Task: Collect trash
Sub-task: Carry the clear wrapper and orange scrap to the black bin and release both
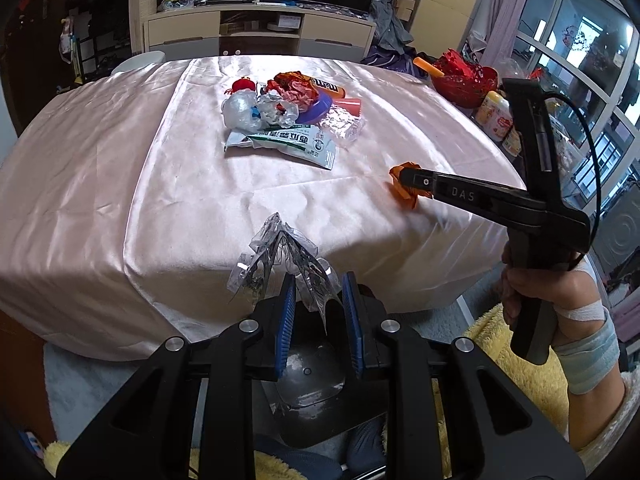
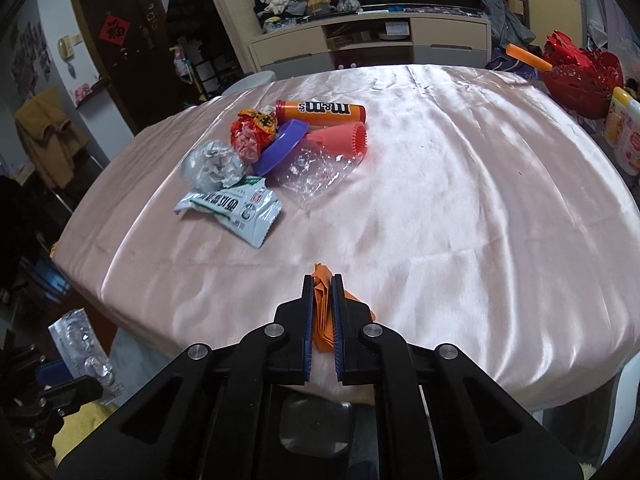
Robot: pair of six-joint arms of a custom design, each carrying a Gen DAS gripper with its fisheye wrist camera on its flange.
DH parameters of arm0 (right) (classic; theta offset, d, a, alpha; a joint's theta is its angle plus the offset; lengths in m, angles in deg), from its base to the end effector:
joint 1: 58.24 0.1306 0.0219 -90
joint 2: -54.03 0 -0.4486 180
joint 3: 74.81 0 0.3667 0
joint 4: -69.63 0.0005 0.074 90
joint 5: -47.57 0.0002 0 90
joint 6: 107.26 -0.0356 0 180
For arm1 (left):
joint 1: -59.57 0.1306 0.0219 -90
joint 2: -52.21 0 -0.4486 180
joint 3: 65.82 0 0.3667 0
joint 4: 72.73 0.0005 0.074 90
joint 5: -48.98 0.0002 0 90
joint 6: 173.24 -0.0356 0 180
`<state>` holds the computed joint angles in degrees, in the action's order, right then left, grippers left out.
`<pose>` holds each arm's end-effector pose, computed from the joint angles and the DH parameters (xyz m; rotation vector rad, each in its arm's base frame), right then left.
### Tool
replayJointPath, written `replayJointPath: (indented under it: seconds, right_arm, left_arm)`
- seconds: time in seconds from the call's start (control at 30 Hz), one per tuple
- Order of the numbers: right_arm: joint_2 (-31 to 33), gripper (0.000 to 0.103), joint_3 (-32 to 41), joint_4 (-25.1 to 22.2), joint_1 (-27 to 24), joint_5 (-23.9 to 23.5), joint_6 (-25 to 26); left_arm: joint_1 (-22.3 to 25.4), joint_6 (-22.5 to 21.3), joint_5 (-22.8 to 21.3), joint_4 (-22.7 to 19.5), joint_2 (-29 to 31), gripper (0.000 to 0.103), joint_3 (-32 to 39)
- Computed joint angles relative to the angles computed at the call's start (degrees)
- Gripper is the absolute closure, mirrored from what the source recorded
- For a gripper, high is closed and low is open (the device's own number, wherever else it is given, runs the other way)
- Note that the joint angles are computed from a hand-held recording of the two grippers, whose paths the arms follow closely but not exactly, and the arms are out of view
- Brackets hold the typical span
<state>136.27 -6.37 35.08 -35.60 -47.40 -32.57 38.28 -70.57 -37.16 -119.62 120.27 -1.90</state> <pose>0.3590 0.1525 0.4057 -0.1971 2.4435 0.4037 0.2680 -0.1075 0.4350 0.2167 2.4799 -0.3374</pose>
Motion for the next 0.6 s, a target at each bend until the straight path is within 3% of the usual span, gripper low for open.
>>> replayJointPath:
  seconds: [0.23, 0.6]
  right_arm:
    - [-6.1, 0.093, -4.6, -2.7, 3.5, 0.8, -1.9]
    - [-6.3, 0.093, -9.6, -4.9, 8.7, 0.7, -5.2]
  left_arm:
    - [-1.7, 1.6, 1.2, -0.6, -1.6, 0.081, -3.3]
    - [-2.1, 4.8, 5.1, 1.4, 1.0, 0.081, -9.5]
